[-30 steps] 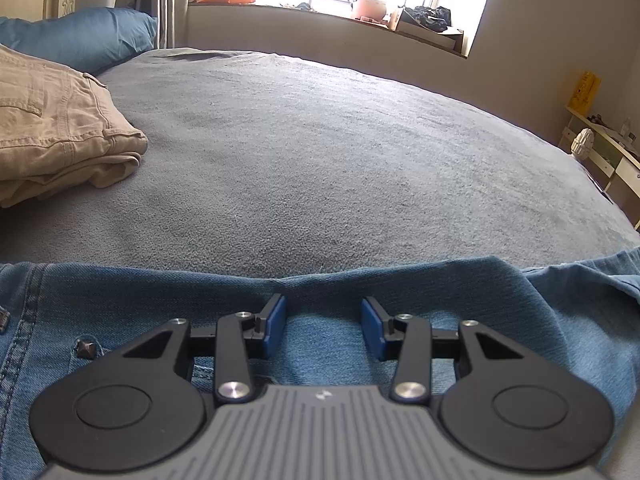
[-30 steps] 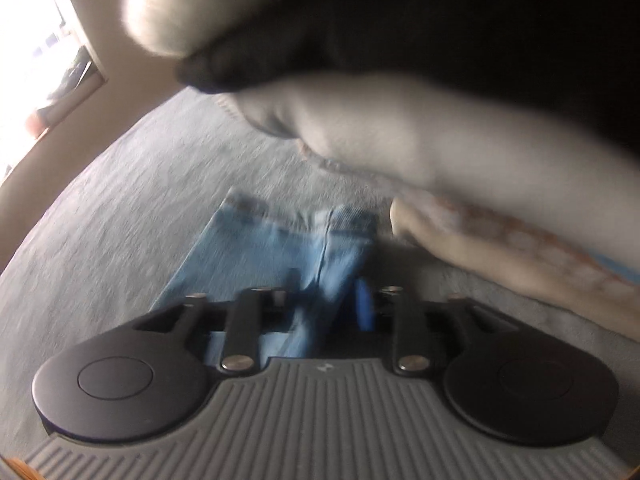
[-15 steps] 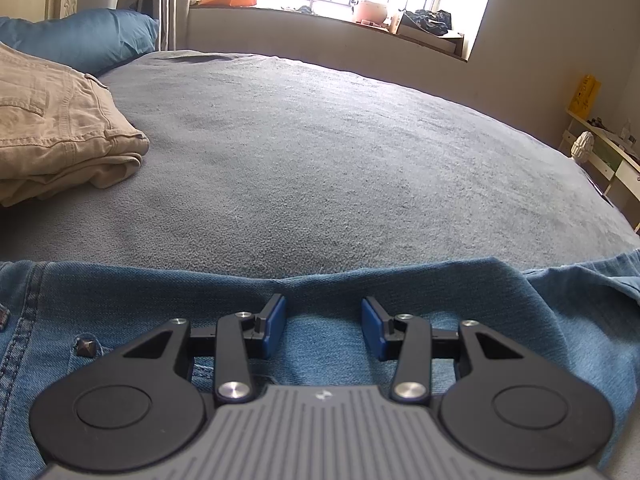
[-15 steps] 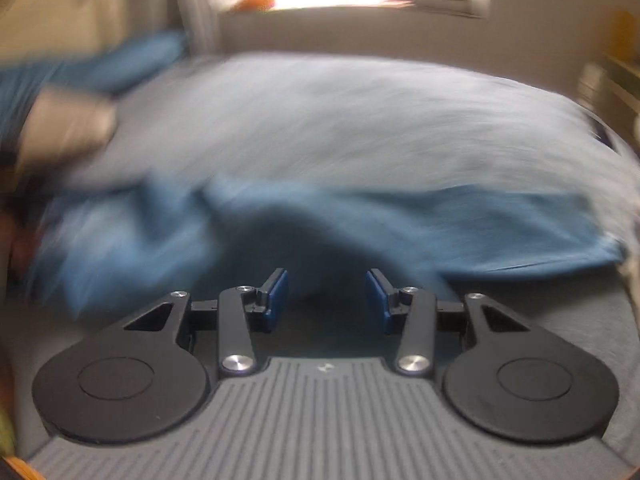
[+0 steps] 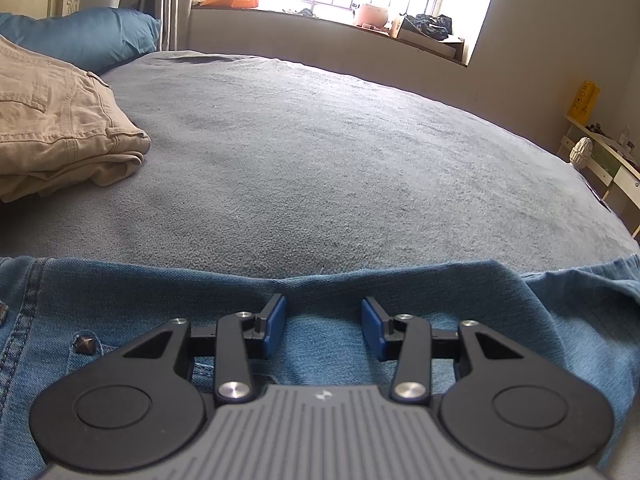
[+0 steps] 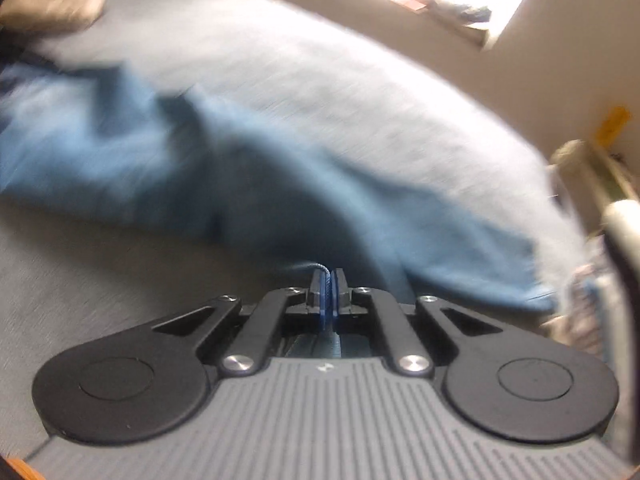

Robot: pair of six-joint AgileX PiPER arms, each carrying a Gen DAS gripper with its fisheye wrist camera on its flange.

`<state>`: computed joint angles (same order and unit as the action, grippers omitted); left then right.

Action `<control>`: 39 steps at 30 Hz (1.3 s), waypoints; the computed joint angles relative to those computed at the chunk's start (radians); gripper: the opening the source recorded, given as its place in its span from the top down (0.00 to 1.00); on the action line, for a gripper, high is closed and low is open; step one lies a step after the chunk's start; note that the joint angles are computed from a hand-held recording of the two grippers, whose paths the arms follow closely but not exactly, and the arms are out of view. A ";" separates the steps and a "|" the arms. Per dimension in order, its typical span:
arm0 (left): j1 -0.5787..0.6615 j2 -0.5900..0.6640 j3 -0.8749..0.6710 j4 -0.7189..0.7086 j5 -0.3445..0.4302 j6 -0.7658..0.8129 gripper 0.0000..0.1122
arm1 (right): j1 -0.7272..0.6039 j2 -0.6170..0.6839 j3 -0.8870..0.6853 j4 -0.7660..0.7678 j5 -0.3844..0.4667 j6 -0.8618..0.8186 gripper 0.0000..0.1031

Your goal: Fold clothes

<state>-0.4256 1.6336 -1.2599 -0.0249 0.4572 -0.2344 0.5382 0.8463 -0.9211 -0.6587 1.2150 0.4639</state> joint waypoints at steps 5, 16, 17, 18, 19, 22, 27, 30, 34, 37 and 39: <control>-0.001 -0.003 0.005 0.003 -0.003 -0.002 0.61 | -0.400 0.065 -0.083 0.140 -0.177 -0.305 0.99; 0.001 -0.008 0.014 -0.004 -0.011 0.010 0.61 | -0.785 0.263 -0.252 0.497 -0.248 -0.584 0.72; 0.001 -0.009 0.015 -0.002 -0.012 0.010 0.61 | -0.772 0.253 -0.255 0.482 -0.251 -0.583 0.66; -0.001 -0.009 0.015 0.003 -0.012 0.006 0.61 | -0.765 0.248 -0.259 0.480 -0.259 -0.588 0.65; -0.002 -0.009 0.014 0.006 -0.012 0.003 0.61 | -0.759 0.243 -0.263 0.478 -0.267 -0.595 0.63; -0.005 -0.008 0.013 0.018 -0.012 -0.007 0.61 | -0.789 0.251 -0.317 0.643 -0.261 -0.718 0.61; -0.017 -0.007 0.011 0.062 -0.009 -0.038 0.61 | -0.724 0.425 -0.412 0.834 -0.238 -0.815 0.61; -0.016 -0.008 0.015 0.063 -0.012 -0.033 0.61 | -0.675 0.576 -0.481 0.867 -0.223 -0.820 0.61; -0.014 -0.009 0.019 0.056 -0.019 -0.021 0.61 | -0.659 0.709 -0.570 0.881 -0.150 -0.829 0.61; -0.017 -0.009 0.024 0.069 -0.027 -0.026 0.61 | -0.664 0.727 -0.576 0.891 -0.114 -0.843 0.67; -0.020 -0.010 0.028 0.082 -0.031 -0.034 0.61 | -0.668 0.731 -0.573 0.899 -0.094 -0.853 0.84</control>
